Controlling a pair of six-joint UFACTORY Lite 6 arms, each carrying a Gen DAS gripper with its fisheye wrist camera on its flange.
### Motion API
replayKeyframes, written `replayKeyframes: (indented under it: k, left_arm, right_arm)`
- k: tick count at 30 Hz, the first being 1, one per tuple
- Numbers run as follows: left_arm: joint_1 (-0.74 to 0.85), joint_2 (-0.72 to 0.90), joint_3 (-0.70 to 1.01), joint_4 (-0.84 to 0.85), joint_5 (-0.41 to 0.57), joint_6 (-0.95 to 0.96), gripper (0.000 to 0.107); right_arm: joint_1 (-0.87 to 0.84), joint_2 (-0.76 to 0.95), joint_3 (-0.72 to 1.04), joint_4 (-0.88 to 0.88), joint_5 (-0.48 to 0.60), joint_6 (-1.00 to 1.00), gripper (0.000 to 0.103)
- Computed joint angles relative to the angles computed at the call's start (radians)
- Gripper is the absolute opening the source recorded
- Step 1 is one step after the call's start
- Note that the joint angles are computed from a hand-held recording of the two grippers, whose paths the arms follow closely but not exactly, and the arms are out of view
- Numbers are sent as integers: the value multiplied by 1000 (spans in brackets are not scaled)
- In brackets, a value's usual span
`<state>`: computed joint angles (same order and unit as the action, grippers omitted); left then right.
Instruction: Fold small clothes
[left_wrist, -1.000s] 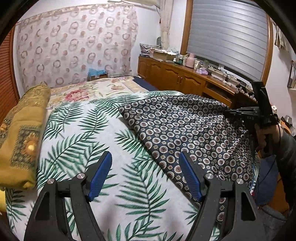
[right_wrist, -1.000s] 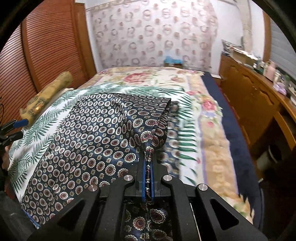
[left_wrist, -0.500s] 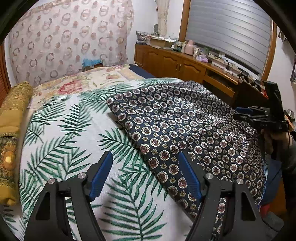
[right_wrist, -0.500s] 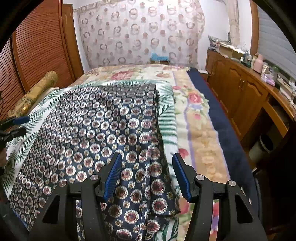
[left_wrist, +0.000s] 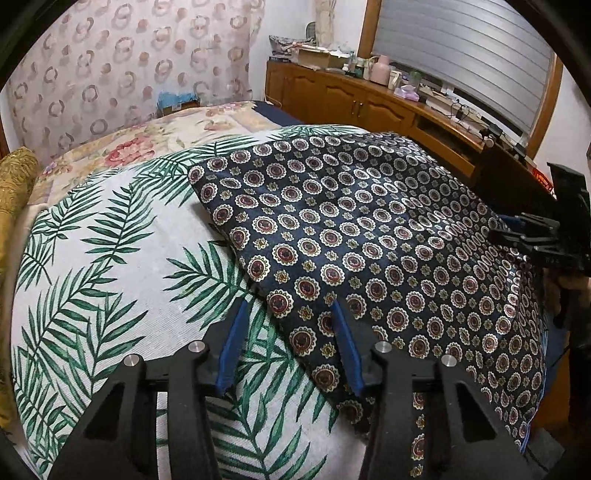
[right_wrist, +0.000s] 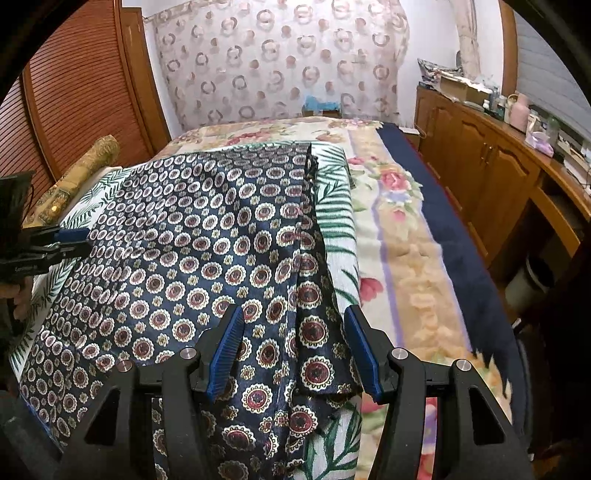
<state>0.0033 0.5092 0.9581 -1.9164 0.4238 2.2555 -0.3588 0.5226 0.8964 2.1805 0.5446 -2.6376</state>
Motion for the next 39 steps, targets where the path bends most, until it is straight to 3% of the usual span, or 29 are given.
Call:
replayKeyframes:
  k: [6, 10, 14, 16, 19, 21, 39]
  left_arm:
    - [-5, 24, 39, 40, -1, -58, 46]
    - [2, 48, 74, 110, 22, -136, 27]
    - [-5, 54, 97, 146, -5, -177, 10]
    - [-4, 48, 93, 143, 2, -175, 6]
    - [-13, 20, 65, 70, -8, -109, 4]
    - [-7, 3, 52, 40, -6, -82, 4]
    - [267, -55, 115, 156, -13, -103, 4]
  right_arm:
    - [-27, 3, 9, -97, 13, 74, 58]
    - [-23, 5, 14, -129, 19, 87, 58]
    - [-19, -6, 0, -144, 28, 70, 42]
    - [-22, -8, -4, -154, 32, 69, 25]
    - [-34, -7, -5, -201, 59, 97, 10]
    - [-27, -22, -25, -167, 64, 56, 8]
    - [266, 31, 73, -47, 28, 58, 6]
